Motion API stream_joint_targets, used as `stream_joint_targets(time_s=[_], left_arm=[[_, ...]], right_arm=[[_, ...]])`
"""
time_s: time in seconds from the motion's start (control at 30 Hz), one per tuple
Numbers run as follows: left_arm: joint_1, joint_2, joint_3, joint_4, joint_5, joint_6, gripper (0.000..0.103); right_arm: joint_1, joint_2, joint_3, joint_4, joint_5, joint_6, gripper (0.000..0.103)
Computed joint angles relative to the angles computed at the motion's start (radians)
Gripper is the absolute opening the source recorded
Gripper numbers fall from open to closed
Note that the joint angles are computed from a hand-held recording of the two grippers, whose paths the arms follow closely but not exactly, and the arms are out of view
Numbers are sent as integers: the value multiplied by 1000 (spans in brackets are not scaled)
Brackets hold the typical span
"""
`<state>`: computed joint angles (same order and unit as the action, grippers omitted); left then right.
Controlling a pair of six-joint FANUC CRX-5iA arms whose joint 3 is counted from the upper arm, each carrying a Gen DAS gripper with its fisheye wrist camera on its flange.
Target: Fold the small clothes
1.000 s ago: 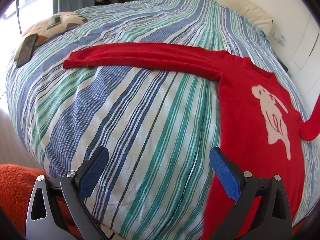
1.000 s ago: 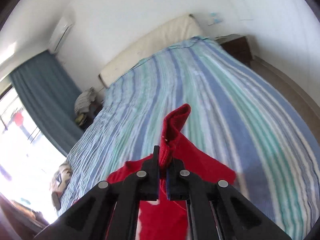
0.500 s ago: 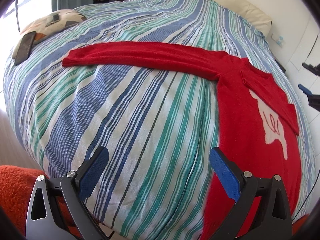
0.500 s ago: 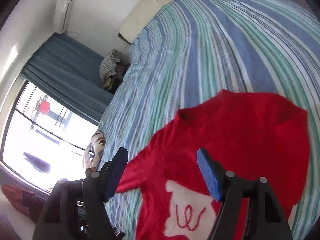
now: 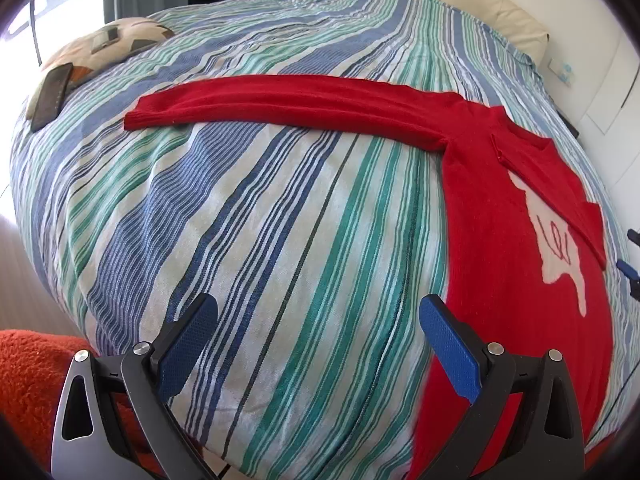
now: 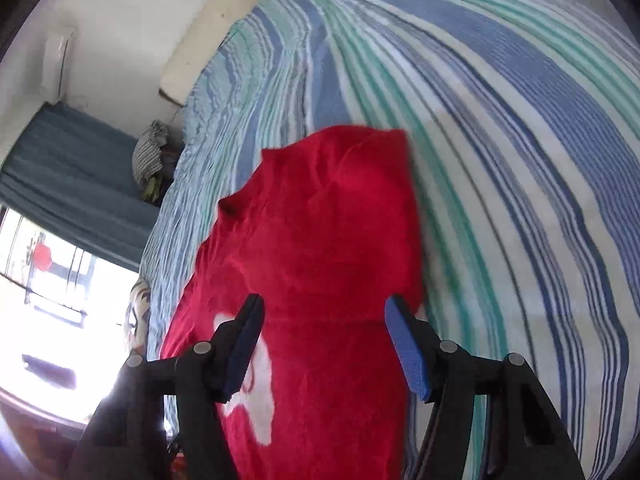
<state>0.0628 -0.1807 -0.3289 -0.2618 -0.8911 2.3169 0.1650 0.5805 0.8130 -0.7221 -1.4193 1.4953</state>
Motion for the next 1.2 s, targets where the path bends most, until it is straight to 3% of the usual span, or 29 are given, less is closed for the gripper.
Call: stream_joint_targets(time_s=[0.07, 0.13, 0.37, 0.47, 0.53, 0.67, 1.2], left_arm=[[-5, 7, 6, -3, -8, -1, 101], [-12, 15, 15, -13, -25, -2, 101], [-13, -10, 5, -43, -43, 27, 101], [-11, -4, 11, -51, -48, 37, 101], [-12, 4, 18, -52, -51, 44, 101], [-24, 23, 35, -58, -57, 47, 101], [-36, 96, 72, -55, -124, 13, 102]], right_arm=[[2, -20, -42, -34, -70, 52, 67], [29, -54, -133, 42, -80, 61, 67], [49, -414, -606, 238, 323, 157, 70], [99, -550, -785, 415, 496, 126, 72], [103, -612, -868, 490, 560, 77, 73], [69, -621, -875, 495, 542, 12, 75], [137, -573, -904, 638, 523, -101, 75]])
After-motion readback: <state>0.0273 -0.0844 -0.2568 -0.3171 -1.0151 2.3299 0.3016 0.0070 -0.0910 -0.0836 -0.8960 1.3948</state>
